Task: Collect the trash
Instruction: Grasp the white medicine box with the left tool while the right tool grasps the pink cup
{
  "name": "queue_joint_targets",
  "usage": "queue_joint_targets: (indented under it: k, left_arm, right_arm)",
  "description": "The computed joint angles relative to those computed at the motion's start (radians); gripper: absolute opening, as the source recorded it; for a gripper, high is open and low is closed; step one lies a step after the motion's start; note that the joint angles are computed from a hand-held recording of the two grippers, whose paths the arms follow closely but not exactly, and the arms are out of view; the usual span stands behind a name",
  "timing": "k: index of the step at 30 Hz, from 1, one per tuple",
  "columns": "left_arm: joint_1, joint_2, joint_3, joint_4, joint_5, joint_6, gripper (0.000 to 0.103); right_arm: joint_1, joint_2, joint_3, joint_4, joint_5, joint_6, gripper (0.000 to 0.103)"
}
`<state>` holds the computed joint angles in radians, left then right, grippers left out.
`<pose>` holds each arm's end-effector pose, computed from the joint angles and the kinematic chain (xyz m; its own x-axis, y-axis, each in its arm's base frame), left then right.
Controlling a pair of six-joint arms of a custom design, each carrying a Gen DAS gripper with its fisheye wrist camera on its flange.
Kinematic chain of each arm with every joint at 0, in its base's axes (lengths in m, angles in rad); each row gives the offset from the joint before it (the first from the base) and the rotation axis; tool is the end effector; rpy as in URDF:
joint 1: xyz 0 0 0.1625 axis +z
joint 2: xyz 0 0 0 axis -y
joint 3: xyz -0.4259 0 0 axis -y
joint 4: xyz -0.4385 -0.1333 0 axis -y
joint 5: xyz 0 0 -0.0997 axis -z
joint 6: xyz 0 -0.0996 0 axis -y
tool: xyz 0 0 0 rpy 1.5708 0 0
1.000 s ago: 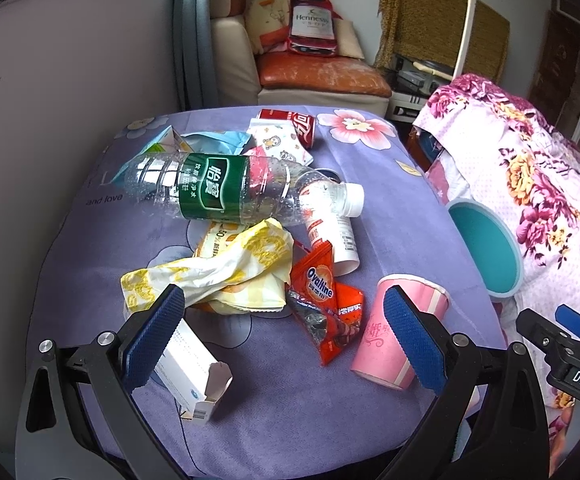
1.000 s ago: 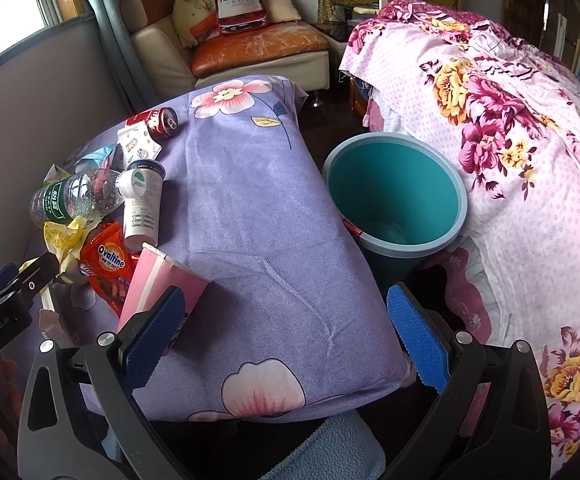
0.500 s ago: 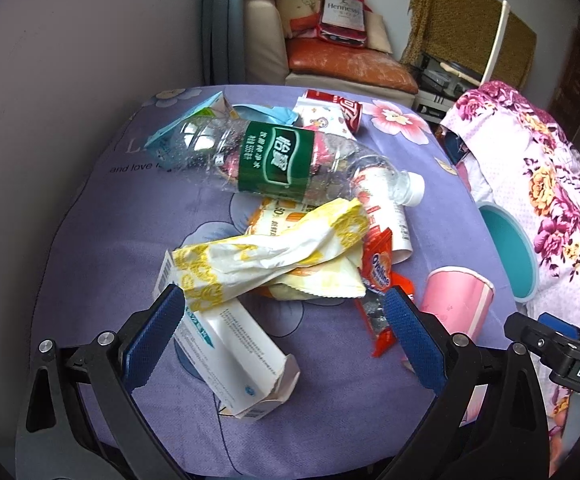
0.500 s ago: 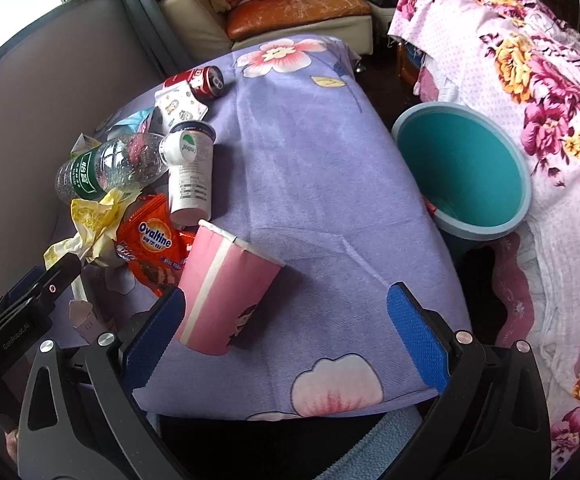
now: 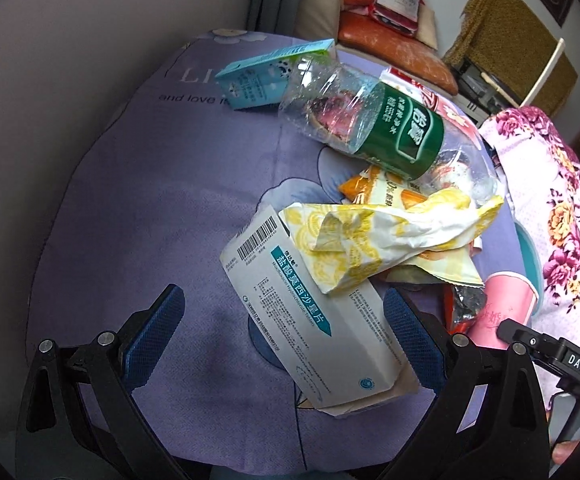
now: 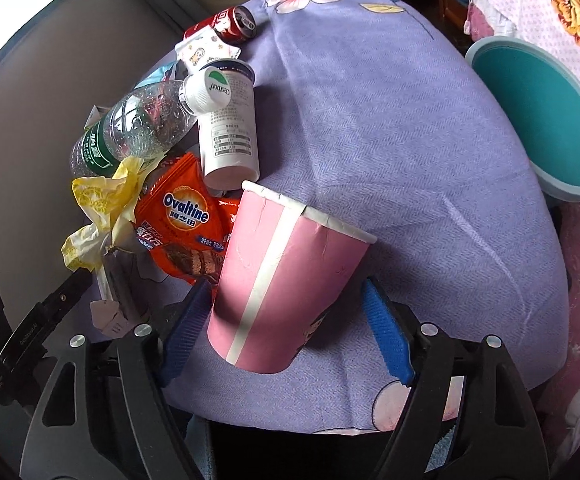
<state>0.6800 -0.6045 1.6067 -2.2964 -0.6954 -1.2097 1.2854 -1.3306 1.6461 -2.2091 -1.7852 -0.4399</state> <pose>-0.3852 -0.5813 -0.0536 -0.7845 -0.3433 -0.5164 0.0399 0.8031 -0.5945 -0.0736 -0.6491 0.3794 -0.9448 -0.0800 0.3177 -0.1496 0.9681 -0.2011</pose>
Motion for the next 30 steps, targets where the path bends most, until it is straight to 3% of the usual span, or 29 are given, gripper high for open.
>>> queue_joint_targets:
  k: [5, 6, 10, 18, 22, 28, 29, 30]
  left_arm:
    - [0.031, 0.038, -0.037, -0.014, -0.065, 0.021, 0.099]
    - [0.038, 0.045, -0.045, -0.007, -0.073, 0.022, 0.099]
    - [0.036, 0.037, -0.019, -0.035, -0.068, 0.013, 0.099]
    - [0.039, -0.031, 0.061, 0.007, -0.115, -0.145, 0.097]
    - [0.039, -0.017, 0.027, 0.046, -0.132, -0.174, 0.098]
    - [0.040, 0.055, -0.103, 0.239, -0.126, -0.242, 0.097]
    - [0.033, 0.059, -0.102, 0.239, -0.116, -0.242, 0.094]
    - [0.021, 0.062, -0.102, 0.257, -0.103, -0.255, 0.084]
  right_arm:
    - [-0.003, 0.014, -0.014, 0.033, 0.014, 0.016, 0.074]
    - [-0.004, 0.014, -0.012, 0.034, 0.020, 0.013, 0.070]
    - [-0.007, 0.006, 0.000, 0.027, 0.036, -0.028, 0.064]
    - [-0.005, 0.007, 0.005, 0.021, 0.021, -0.046, 0.065]
    - [-0.005, 0.026, -0.016, 0.051, 0.023, -0.022, 0.067]
    - [0.002, 0.036, -0.026, 0.041, -0.012, -0.036, 0.073]
    - [0.002, 0.042, -0.035, 0.047, -0.012, -0.031, 0.073]
    - [0.002, 0.047, -0.041, 0.048, -0.011, -0.028, 0.073]
